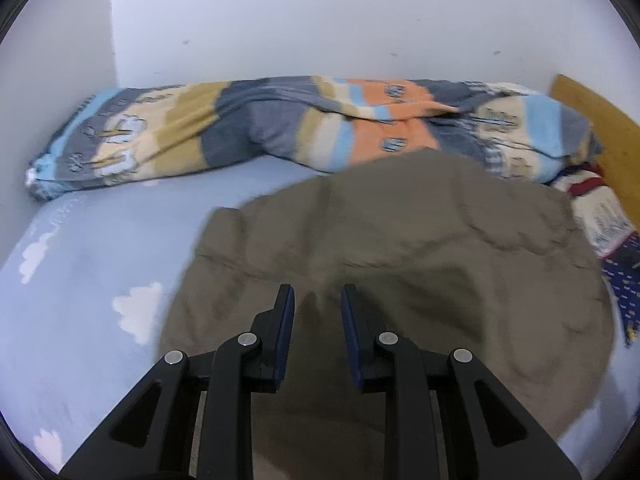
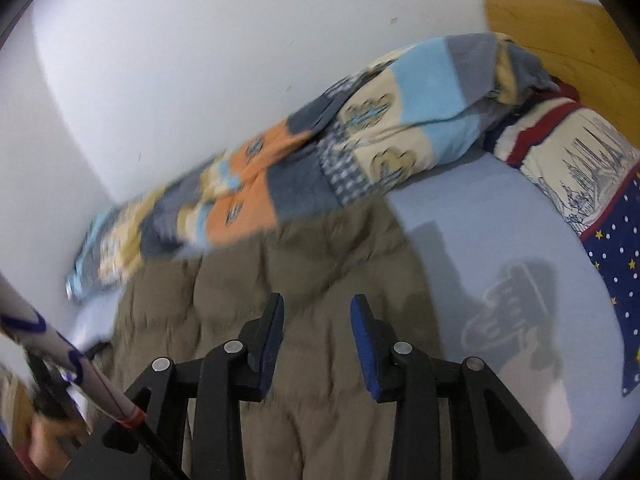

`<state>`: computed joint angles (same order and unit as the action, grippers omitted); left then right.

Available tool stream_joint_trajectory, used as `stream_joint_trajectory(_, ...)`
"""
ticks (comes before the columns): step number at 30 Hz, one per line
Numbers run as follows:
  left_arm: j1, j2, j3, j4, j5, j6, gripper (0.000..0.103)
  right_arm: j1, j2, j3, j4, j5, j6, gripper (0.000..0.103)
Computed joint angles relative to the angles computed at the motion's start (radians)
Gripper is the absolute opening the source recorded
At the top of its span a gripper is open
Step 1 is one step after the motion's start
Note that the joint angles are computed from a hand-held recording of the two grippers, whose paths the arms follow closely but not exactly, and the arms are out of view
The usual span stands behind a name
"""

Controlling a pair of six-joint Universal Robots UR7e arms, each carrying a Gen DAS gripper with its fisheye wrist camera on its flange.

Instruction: Fold large clothes

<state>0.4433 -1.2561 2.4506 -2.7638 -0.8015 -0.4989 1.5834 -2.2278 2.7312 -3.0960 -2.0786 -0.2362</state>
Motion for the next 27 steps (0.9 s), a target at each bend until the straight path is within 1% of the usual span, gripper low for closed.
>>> stream_joint_trajectory(1, -0.009, 0.014, -0.003, 0.005, -0.024, 0.005, 0.023, 0.012, 0.033, 0.013, -0.015, -0.016, -0.006, 0.038)
stream_joint_trajectory(2, -0.017, 0.031, -0.007, 0.014, -0.023, 0.007, 0.023, 0.014, 0.061, 0.022, -0.039, -0.026, -0.013, 0.037)
stream_joint_trajectory(4, -0.009, 0.080, -0.037, 0.058, -0.024, 0.015, 0.023, 0.017, 0.180, 0.035, -0.135, -0.069, -0.037, 0.037)
stream_joint_trajectory(6, 0.014, 0.119, -0.059, 0.062, -0.012, 0.012, 0.023, -0.006, 0.272, 0.034, -0.202, -0.103, -0.064, 0.037)
stream_joint_trajectory(7, 0.031, 0.140, -0.074, 0.061, -0.007, 0.021, 0.023, -0.034, 0.312, 0.031, -0.229, -0.102, -0.079, 0.037)
stream_joint_trajectory(9, 0.065, 0.175, -0.107, 0.072, -0.010, 0.042, 0.024, -0.078, 0.356, 0.027, -0.269, -0.094, -0.100, 0.038)
stream_joint_trajectory(11, 0.100, 0.202, -0.143, 0.093, -0.024, 0.047, 0.024, -0.130, 0.372, 0.010, -0.266, -0.066, -0.098, 0.038)
stream_joint_trajectory(13, 0.127, 0.229, -0.183, 0.128, -0.038, 0.045, 0.025, -0.184, 0.372, -0.012, -0.215, -0.021, -0.086, 0.038)
stream_joint_trajectory(16, 0.154, 0.263, -0.227, 0.184, -0.039, 0.029, 0.025, -0.203, 0.410, -0.035, -0.198, -0.027, -0.074, 0.037)
stream_joint_trajectory(18, 0.148, 0.263, -0.249, 0.250, -0.037, -0.013, 0.025, -0.198, 0.432, -0.050, -0.193, -0.043, -0.059, 0.038)
stream_joint_trajectory(19, 0.140, 0.248, -0.241, 0.252, -0.040, -0.034, 0.024, -0.192, 0.420, -0.059, -0.154, -0.054, -0.028, 0.038)
stream_joint_trajectory(21, 0.116, 0.178, -0.190, 0.226, -0.079, -0.058, 0.024, -0.160, 0.371, -0.059, -0.098, -0.077, 0.053, 0.038)
stream_joint_trajectory(22, 0.096, 0.130, -0.152, 0.208, -0.090, -0.068, 0.024, -0.133, 0.319, -0.047, -0.064, -0.077, 0.097, 0.038)
stream_joint_trajectory(23, 0.075, 0.092, -0.120, 0.199, -0.087, -0.077, 0.024, -0.107, 0.272, -0.029, -0.052, -0.072, 0.115, 0.040)
stream_joint_trajectory(24, 0.043, 0.038, -0.077, 0.203, -0.077, -0.094, 0.025, -0.070, 0.230, -0.006, -0.062, -0.071, 0.119, 0.041)
stream_joint_trajectory(25, 0.009, -0.019, -0.039, 0.233, -0.061, -0.126, 0.027, -0.018, 0.188, 0.018, -0.059, -0.091, 0.127, 0.043)
stream_joint_trajectory(26, -0.018, -0.064, -0.010, 0.257, -0.047, -0.155, 0.029, 0.050, 0.173, 0.033, -0.050, -0.145, 0.159, 0.048)
stream_joint_trajectory(27, -0.055, -0.126, 0.029, 0.295, -0.031, -0.196, 0.030, 0.121, 0.164, 0.050, -0.051, -0.204, 0.195, 0.048)
